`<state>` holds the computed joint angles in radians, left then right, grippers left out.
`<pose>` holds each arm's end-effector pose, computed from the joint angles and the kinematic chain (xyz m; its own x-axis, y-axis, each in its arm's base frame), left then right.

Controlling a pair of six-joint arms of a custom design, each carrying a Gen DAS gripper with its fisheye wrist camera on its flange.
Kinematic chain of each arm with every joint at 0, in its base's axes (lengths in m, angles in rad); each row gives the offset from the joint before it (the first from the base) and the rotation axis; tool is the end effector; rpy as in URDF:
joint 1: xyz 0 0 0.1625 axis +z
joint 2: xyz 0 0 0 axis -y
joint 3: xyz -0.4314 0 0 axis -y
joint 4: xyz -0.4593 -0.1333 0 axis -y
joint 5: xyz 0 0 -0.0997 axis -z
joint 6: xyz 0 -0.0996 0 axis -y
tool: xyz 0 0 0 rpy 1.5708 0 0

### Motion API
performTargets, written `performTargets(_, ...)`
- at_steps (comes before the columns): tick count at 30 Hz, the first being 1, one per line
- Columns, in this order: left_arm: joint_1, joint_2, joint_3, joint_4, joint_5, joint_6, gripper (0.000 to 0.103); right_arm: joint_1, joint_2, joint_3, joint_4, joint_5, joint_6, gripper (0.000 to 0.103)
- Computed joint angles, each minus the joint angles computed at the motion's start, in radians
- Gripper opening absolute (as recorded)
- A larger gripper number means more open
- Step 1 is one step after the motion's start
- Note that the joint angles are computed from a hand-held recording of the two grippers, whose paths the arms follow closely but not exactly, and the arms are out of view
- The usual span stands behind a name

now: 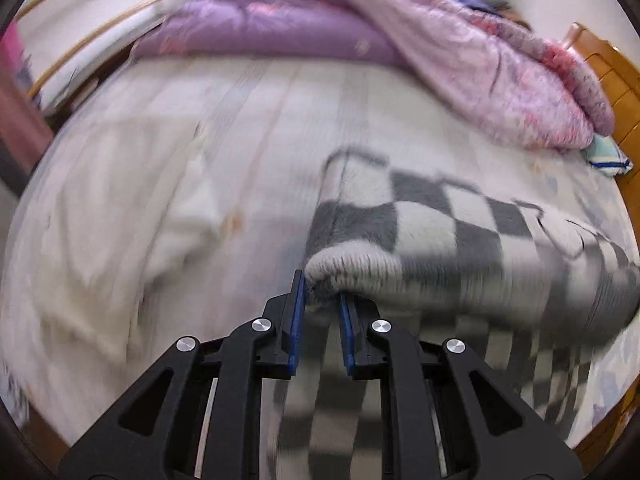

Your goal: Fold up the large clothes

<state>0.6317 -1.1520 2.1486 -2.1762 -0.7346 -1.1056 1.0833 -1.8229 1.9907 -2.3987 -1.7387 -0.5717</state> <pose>-0.2744 -0.4575 0.0712 -0.7419 -0.1703 -0.6485 0.1850 0.8777 -0.4421 -0.1237 -0.4824 0.4871 -0.8924 0.0869 0.4428 -0.1342 0.8858 -0.4443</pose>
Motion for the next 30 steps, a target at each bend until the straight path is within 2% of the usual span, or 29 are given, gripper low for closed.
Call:
performTargets(3, -0.028, -0.014, 0.067, 0.074, -0.109, -0.132, 0.016, -0.054, -0.046, 0.057, 0.032, -0.039, -0.023, 0.019)
performTargets(5, -0.029, 0.0, 0.088, 0.104, -0.162, -0.206, 0.014, -0.09, -0.051, 0.093, 0.024, -0.072, -0.029, 0.028)
performTargets(7, -0.02, -0.015, 0.126, 0.066, -0.236, -0.295, 0.014, -0.118, -0.038, 0.094, 0.054, -0.124, 0.038, 0.028)
performTargets(8, -0.028, -0.027, 0.144, 0.048, -0.242, -0.33, 0.014, -0.135, -0.043, 0.094, 0.072, -0.137, 0.081, 0.028)
performTargets(10, -0.057, -0.072, 0.188, -0.023, -0.241, -0.402, 0.015, -0.185, -0.084, 0.087, 0.139, -0.051, 0.153, 0.032)
performTargets(11, -0.065, -0.088, 0.205, -0.069, -0.244, -0.41, 0.015, -0.203, -0.106, 0.085, 0.165, -0.009, 0.181, 0.042)
performTargets(12, -0.074, -0.102, 0.218, -0.111, -0.241, -0.42, 0.017, -0.233, -0.144, 0.084, 0.211, 0.072, 0.228, 0.048)
performTargets(13, -0.082, -0.108, 0.222, -0.129, -0.23, -0.435, 0.022, -0.25, -0.168, 0.085, 0.238, 0.128, 0.255, 0.058)
performTargets(14, -0.087, -0.109, 0.223, -0.149, -0.212, -0.446, 0.04, -0.264, -0.187, 0.088, 0.253, 0.179, 0.275, 0.064)
performTargets(15, -0.086, -0.102, 0.218, -0.167, -0.196, -0.452, 0.063, -0.278, -0.209, 0.097, 0.266, 0.256, 0.303, 0.066)
performTargets(16, -0.082, -0.091, 0.214, -0.193, -0.176, -0.456, 0.067, -0.281, -0.211, 0.101, 0.27, 0.291, 0.323, 0.068)
performTargets(20, -0.013, -0.012, 0.176, -0.333, -0.176, -0.375, 0.067, -0.283, -0.164, 0.125, 0.215, 0.383, 0.453, 0.068)
performTargets(23, 0.051, 0.053, 0.127, -0.346, -0.2, -0.343, 0.067, -0.275, -0.11, 0.125, 0.148, 0.413, 0.525, 0.068)
performTargets(24, 0.061, 0.062, 0.123, -0.357, -0.208, -0.341, 0.064, -0.276, -0.091, 0.132, 0.117, 0.436, 0.542, 0.067)
performTargets(25, 0.076, 0.072, 0.111, -0.36, -0.217, -0.332, 0.057, -0.276, -0.08, 0.13, 0.104, 0.448, 0.545, 0.051)
performTargets(26, 0.085, 0.08, 0.104, -0.372, -0.227, -0.31, 0.031, -0.268, -0.068, 0.131, 0.088, 0.444, 0.545, 0.028)
performTargets(27, 0.092, 0.082, 0.096, -0.365, -0.238, -0.297, 0.017, -0.263, -0.059, 0.12, 0.097, 0.437, 0.536, 0.021)
performTargets(28, 0.089, 0.075, 0.094, -0.361, -0.24, -0.283, 0.014, -0.256, -0.062, 0.118, 0.098, 0.417, 0.528, 0.015)
performTargets(30, 0.078, 0.047, 0.094, -0.336, -0.242, -0.264, 0.013, -0.237, -0.086, 0.116, 0.1, 0.384, 0.471, 0.014)
